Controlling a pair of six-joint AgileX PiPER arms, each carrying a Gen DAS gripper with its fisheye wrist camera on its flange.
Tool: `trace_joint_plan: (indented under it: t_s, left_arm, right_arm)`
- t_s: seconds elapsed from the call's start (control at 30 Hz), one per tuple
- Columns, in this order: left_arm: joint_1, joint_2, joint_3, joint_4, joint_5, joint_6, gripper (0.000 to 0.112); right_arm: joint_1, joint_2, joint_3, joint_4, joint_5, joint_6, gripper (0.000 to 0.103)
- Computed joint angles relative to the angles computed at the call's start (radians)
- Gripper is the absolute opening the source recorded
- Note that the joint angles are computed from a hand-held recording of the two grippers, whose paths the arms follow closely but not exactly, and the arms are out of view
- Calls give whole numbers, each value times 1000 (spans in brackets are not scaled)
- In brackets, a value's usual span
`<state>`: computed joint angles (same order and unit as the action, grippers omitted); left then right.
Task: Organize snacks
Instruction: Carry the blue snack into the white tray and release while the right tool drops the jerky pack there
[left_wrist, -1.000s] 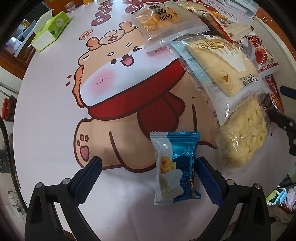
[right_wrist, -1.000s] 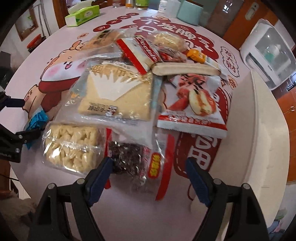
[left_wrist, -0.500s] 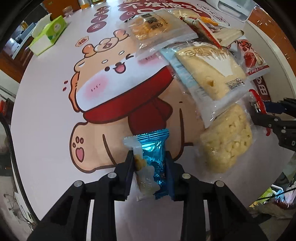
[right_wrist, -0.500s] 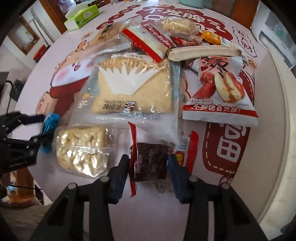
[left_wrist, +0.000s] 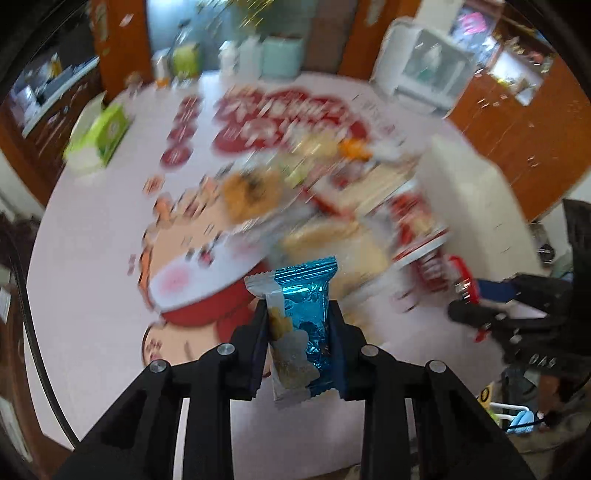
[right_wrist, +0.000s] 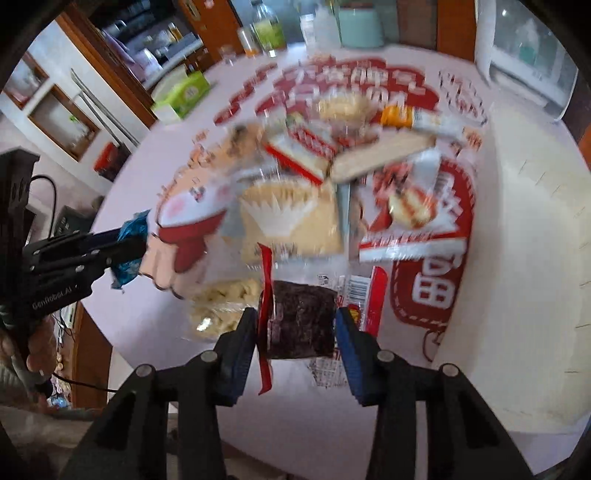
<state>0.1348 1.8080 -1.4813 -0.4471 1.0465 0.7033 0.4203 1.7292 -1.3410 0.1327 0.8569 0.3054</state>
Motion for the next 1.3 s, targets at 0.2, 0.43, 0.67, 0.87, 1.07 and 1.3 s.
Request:
trace_joint_plan:
  t_s: [0.2, 0.43, 0.67, 0.87, 1.07, 1.3]
  left_arm:
    - [-151, -98, -68, -76, 32, -33, 27]
    - [-433, -125, -94, 14, -77, -202, 28]
    - [-636, -36, -198, 149, -135, -410, 28]
    - [-754, 57, -286, 270, -152, -553, 28]
    - [-815, 147, -364, 372, -124, -641, 29]
    - [-835, 141, -335, 461, -156, -713, 89]
  right_arm:
    - [-28, -196, 127, -94, -97, 72, 43]
    - [-136, -380, 207, -204, -96, 159, 43]
    - [-324, -465, 268, -253, -89, 137, 44]
    - [-479, -443, 300, -263, -102, 78, 44]
    - [-543, -420, 313, -284, -115, 41, 44]
    - [-530, -396, 328, -350, -119, 69, 52]
